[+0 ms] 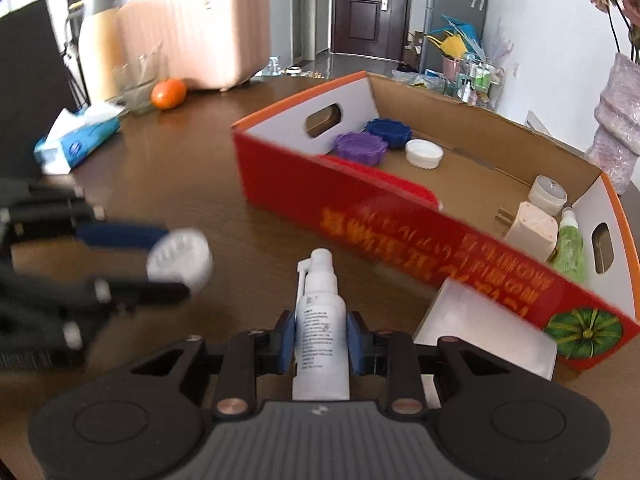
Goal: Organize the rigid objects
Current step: 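Carry the white disc and white spray bottle into the box and release both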
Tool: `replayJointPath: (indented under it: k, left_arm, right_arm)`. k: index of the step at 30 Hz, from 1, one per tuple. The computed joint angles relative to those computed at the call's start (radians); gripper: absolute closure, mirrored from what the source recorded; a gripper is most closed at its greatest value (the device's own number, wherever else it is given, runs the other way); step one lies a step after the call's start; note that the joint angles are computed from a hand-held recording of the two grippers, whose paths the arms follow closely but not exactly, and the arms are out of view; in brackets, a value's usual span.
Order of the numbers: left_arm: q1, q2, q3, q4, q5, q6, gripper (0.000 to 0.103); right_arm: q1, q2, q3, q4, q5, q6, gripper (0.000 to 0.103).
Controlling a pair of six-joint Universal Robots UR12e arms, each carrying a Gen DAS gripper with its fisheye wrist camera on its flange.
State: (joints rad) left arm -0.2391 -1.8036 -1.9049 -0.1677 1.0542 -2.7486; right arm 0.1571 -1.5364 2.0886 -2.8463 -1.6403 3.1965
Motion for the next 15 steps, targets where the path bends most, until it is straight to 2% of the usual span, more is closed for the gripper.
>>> replayJointPath:
  k: [4,7,15]
  left_arm:
    - [0.008,0.034,-0.053,0.069,0.011,-0.106,0.064]
    - [0.009,0.063,-0.098,0.133,0.025,-0.167,0.064]
    - [0.013,0.125,-0.194,0.280,0.035,-0.283,0.064]
  right_arm:
    - [0.039,-0.041,0.053,-0.031,-0.057,0.008,0.076]
    - [0.067,-0.079,0.099,-0.052,-0.101,0.049,0.077]
    - [0.083,-0.165,0.201,-0.165,-0.114,0.174,0.077]
